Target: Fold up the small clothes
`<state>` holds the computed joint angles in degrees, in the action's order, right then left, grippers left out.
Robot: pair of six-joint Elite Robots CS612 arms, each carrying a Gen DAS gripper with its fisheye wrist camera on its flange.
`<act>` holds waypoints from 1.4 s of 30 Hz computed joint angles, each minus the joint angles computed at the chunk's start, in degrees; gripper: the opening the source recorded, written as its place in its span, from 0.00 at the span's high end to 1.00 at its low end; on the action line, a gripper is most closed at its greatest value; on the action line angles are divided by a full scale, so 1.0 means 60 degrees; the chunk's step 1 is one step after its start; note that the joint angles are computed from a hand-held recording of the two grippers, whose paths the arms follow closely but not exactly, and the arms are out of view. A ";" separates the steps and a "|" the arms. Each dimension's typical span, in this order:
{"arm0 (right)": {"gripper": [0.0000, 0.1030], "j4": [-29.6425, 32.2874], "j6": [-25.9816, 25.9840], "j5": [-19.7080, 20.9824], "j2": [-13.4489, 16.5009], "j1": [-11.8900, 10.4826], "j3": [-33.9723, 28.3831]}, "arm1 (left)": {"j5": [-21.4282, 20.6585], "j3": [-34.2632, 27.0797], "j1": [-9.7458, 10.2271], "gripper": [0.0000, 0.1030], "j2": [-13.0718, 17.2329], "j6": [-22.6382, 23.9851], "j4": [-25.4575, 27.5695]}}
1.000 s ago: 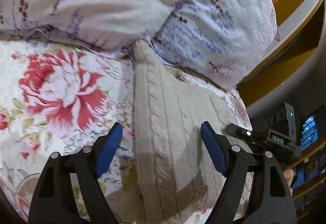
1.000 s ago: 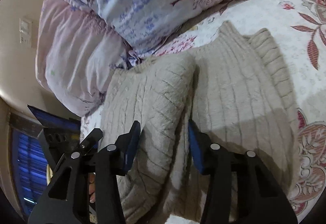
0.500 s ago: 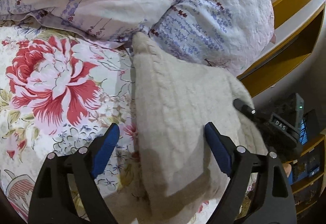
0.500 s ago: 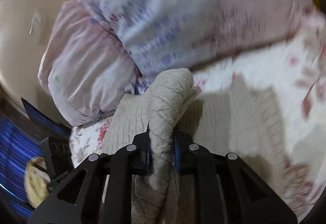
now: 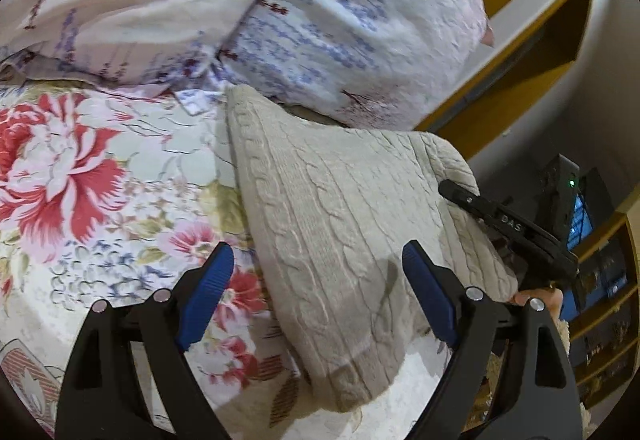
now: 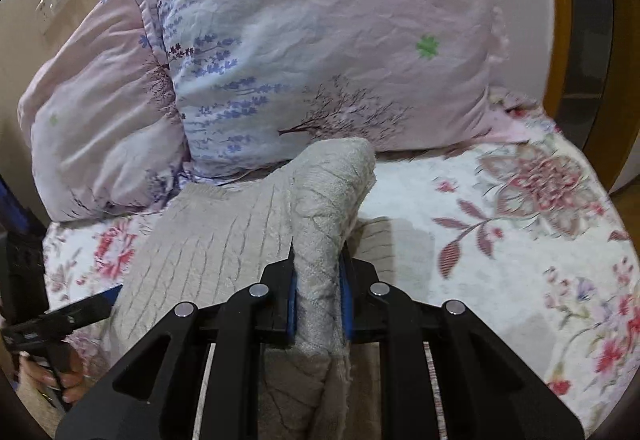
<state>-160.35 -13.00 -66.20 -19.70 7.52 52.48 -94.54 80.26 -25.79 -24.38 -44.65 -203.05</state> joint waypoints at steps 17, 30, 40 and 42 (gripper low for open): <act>0.56 0.1520 0.1259 0.0158 0.0458 -0.0267 -0.0738 | -0.0736 -0.0171 0.0076 0.17 0.0099 -0.0060 0.0146; 0.50 0.0276 0.1679 0.3032 -0.0954 -0.1071 0.2230 | -0.0918 0.0667 -0.0130 0.29 -0.0519 -0.0868 0.0392; 0.86 0.0228 0.0450 0.2322 -0.1230 -0.0883 0.2850 | -0.0685 0.0711 -0.0335 0.69 -0.0514 -0.0743 0.1029; 0.89 -0.0467 0.0641 0.2408 -0.1295 -0.0924 0.3068 | -0.0672 0.0768 -0.0322 0.78 -0.0541 -0.0657 0.0965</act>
<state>-163.16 -9.15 -51.75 -27.47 1.98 70.89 -98.57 84.87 -27.72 -27.63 -48.59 -197.25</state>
